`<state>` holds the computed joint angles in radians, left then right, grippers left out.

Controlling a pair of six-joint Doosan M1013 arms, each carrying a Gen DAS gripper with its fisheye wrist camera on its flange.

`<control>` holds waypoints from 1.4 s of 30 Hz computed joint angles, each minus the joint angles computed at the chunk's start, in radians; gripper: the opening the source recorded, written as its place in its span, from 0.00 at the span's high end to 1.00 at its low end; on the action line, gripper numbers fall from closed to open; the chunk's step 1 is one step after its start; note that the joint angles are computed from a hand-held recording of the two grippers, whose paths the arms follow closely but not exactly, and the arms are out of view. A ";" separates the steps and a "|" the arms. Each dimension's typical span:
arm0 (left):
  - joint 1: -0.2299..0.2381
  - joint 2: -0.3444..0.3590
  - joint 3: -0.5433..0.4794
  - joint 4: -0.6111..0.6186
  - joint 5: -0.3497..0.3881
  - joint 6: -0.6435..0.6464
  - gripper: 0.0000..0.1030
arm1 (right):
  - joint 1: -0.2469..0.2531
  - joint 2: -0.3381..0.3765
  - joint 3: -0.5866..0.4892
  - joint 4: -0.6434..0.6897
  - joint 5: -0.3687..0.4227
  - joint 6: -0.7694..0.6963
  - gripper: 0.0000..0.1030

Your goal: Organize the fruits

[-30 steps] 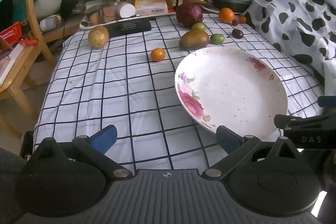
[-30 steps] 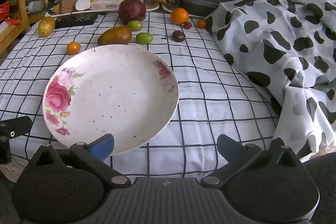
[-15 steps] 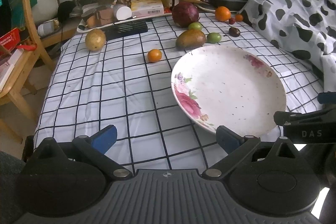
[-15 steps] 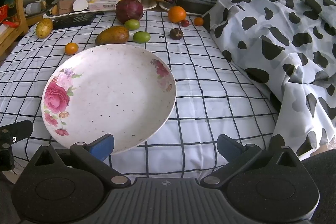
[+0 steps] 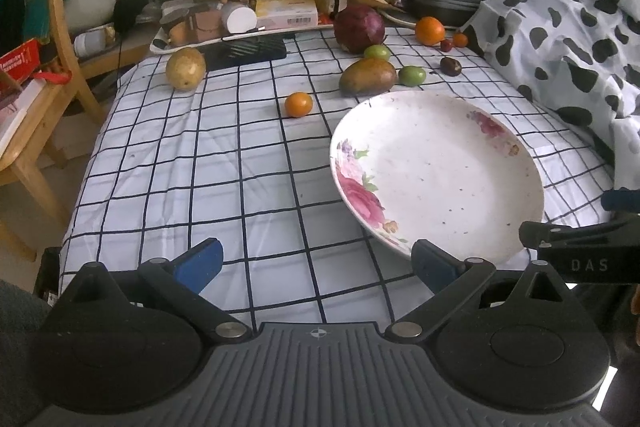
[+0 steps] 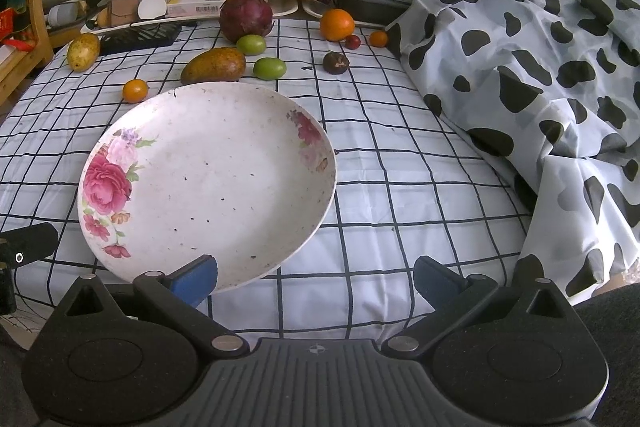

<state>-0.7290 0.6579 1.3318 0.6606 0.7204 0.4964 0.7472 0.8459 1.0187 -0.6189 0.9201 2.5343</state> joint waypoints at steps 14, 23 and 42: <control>0.015 0.003 0.005 -0.117 -0.071 0.151 0.01 | -0.001 0.004 -0.006 0.002 0.003 0.013 0.00; 0.012 -0.008 0.025 -0.067 -0.097 0.112 0.01 | -0.009 0.003 -0.005 0.006 -0.022 0.063 0.00; 0.011 -0.037 0.066 -0.002 -0.221 0.058 0.01 | 0.005 -0.034 0.034 -0.128 -0.074 0.144 0.00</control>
<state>-0.7181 0.6210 1.3978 0.6581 0.4996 0.5542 0.7526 0.8120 1.0526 -0.7469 0.8464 2.6784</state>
